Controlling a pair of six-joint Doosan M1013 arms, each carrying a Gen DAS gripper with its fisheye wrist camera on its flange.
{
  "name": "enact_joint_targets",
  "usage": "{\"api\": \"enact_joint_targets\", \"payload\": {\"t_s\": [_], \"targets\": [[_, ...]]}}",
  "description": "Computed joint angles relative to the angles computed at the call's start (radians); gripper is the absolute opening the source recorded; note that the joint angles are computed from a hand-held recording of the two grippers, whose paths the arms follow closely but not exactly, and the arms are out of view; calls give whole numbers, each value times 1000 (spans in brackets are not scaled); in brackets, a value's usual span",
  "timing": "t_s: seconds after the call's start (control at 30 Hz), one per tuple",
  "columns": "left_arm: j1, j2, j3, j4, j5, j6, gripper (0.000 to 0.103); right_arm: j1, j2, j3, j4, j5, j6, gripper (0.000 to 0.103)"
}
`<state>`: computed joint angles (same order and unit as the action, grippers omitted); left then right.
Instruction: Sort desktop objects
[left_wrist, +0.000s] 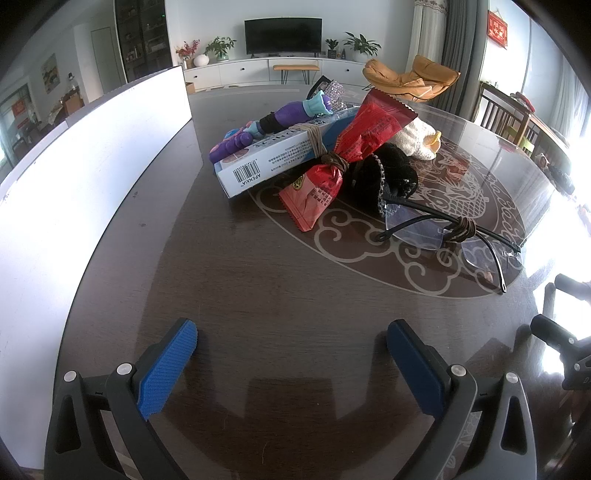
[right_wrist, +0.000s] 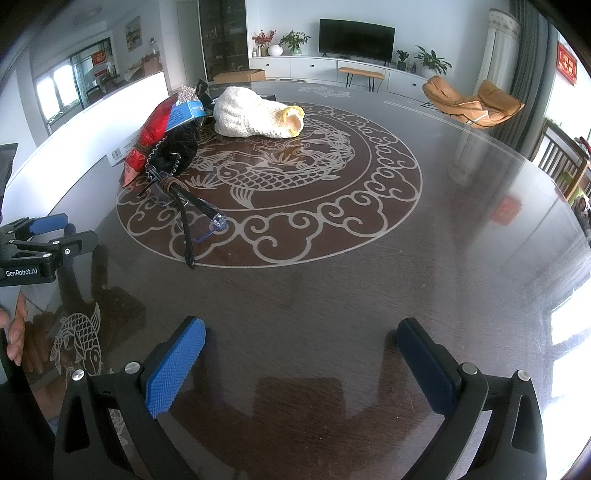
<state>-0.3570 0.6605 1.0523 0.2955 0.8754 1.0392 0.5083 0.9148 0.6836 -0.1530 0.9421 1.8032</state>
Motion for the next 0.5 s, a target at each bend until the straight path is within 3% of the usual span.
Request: {"api": "enact_joint_targets", "payload": {"t_s": [0.5], "targets": [[2,-2,2,-13,-3,19,103,0,2,-4,0,3,1,103]]}}
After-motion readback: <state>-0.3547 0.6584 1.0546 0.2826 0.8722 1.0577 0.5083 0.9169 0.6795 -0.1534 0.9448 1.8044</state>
